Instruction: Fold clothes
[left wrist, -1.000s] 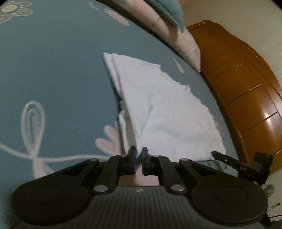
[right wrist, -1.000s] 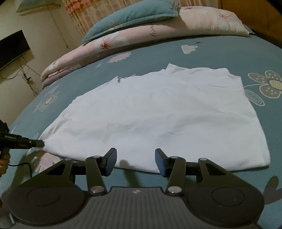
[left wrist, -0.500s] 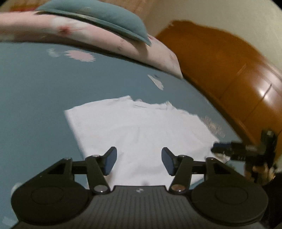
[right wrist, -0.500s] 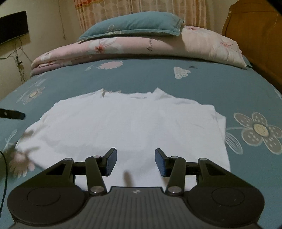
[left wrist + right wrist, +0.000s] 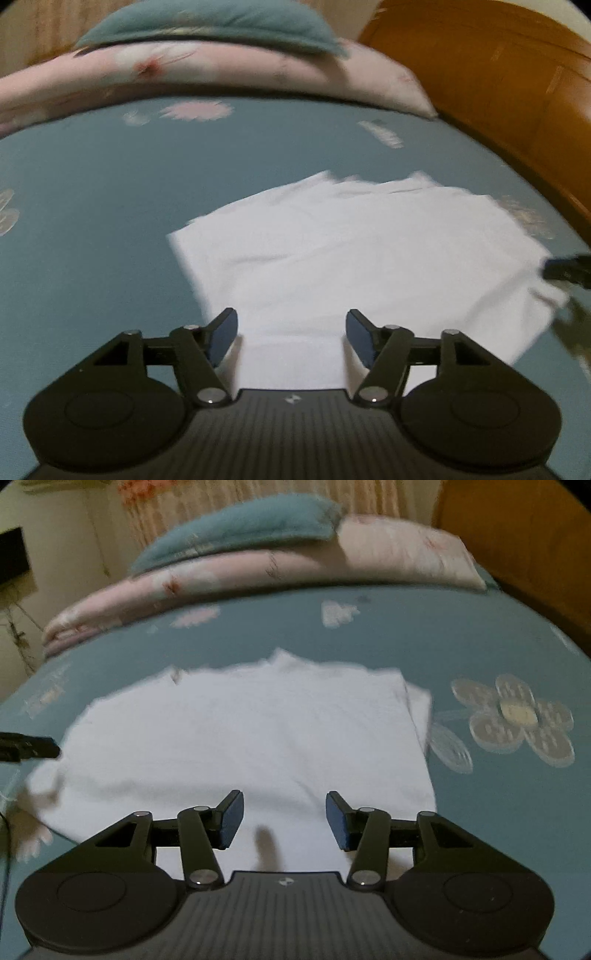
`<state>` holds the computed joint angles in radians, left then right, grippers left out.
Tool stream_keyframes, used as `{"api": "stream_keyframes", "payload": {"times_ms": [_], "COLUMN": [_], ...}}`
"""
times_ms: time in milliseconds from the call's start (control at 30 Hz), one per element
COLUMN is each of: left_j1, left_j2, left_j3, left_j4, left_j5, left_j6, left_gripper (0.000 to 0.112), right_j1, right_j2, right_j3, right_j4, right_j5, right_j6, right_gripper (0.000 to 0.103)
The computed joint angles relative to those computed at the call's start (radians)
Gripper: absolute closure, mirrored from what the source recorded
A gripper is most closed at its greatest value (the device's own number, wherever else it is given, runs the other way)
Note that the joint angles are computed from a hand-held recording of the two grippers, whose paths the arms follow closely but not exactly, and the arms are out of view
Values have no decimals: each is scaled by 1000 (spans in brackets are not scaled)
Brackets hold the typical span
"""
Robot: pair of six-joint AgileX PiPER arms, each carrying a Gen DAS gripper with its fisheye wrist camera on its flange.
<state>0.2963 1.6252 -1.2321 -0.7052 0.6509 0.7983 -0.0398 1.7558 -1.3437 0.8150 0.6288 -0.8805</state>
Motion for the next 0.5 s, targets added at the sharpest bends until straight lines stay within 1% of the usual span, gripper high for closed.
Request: {"api": "stream_keyframes", "payload": {"times_ms": [33, 100, 200, 233, 300, 333, 367, 400, 433, 500], "left_j1": [-21, -66, -152, -178, -221, -241, -259, -276, -293, -325], "left_j2": [-18, -28, -23, -21, -13, -4, 5, 16, 27, 46], "left_j3": [12, 17, 4, 3, -10, -23, -40, -61, -82, -126], "left_j4": [-27, -71, -58, -43, 9, 42, 81, 125, 166, 230], "left_j5": [-5, -8, -34, -48, -54, -47, -36, -23, -7, 24], "left_j6": [25, 79, 97, 92, 53, 26, -5, -40, -74, -140], "left_gripper": [38, 35, 33, 33, 32, 32, 32, 32, 32, 32], "right_j1": [19, 39, 42, 30, 5, -25, -49, -73, -96, -144], "right_j2": [-3, -1, 14, 16, 24, 34, 43, 52, 64, 100], "right_j3": [-7, -22, -51, -55, -64, -71, -71, -73, -77, -97], "right_j4": [-21, -40, -50, -35, 2, 61, 100, 137, 170, 226], "right_j5": [-20, -37, -44, -61, -89, -85, -86, -86, -82, -34], "right_j6": [12, 17, 27, 37, 53, 41, 32, 26, 22, 21], "right_gripper": [45, 45, 45, 45, 44, 39, 35, 35, 33, 30]}}
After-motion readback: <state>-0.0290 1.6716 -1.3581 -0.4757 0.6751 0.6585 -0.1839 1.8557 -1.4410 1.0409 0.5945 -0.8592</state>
